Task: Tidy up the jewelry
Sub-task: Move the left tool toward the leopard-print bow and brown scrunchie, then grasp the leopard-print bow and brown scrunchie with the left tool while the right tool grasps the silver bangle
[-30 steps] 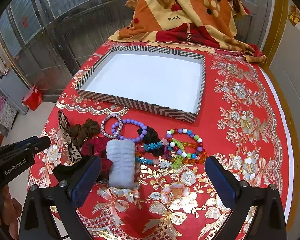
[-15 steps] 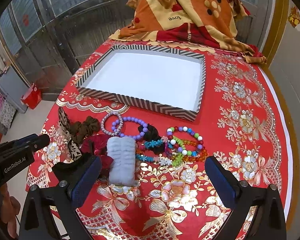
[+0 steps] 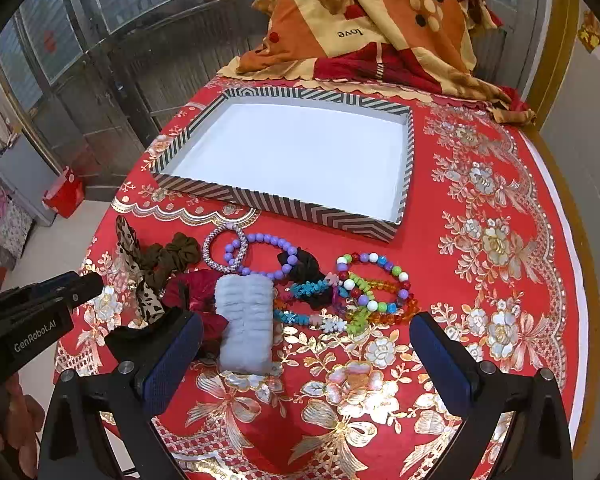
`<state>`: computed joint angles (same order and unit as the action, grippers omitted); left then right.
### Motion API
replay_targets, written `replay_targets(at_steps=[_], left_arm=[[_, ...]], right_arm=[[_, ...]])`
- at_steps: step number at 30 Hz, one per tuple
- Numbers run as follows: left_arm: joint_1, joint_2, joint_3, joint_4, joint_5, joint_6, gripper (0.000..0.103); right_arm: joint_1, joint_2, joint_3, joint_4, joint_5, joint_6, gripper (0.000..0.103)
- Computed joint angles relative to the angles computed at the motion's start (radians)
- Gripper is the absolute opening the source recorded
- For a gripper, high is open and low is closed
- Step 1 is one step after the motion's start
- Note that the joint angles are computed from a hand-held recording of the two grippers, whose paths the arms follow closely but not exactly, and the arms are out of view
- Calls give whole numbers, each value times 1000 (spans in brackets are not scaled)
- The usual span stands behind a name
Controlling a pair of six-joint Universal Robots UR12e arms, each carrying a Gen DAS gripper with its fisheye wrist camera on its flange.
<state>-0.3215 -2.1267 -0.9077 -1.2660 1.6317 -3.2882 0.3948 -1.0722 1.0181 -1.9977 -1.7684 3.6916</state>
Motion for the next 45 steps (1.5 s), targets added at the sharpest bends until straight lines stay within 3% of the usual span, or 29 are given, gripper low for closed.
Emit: replay_targets(at_steps=[15, 24, 29, 45], left_arm=[[-3, -9, 12, -19, -7, -1, 31], [20, -12, 17, -45, -74, -31, 31], [31, -11, 15, -44, -82, -48, 39], [49, -22, 33, -73, -84, -52, 43]], right_arm=[[-7, -2, 7, 12, 9, 4, 103], [-12, -6, 18, 6, 25, 4, 103], [-16, -8, 21, 5, 28, 8, 103], [-23, -8, 24, 7, 46, 15, 103]])
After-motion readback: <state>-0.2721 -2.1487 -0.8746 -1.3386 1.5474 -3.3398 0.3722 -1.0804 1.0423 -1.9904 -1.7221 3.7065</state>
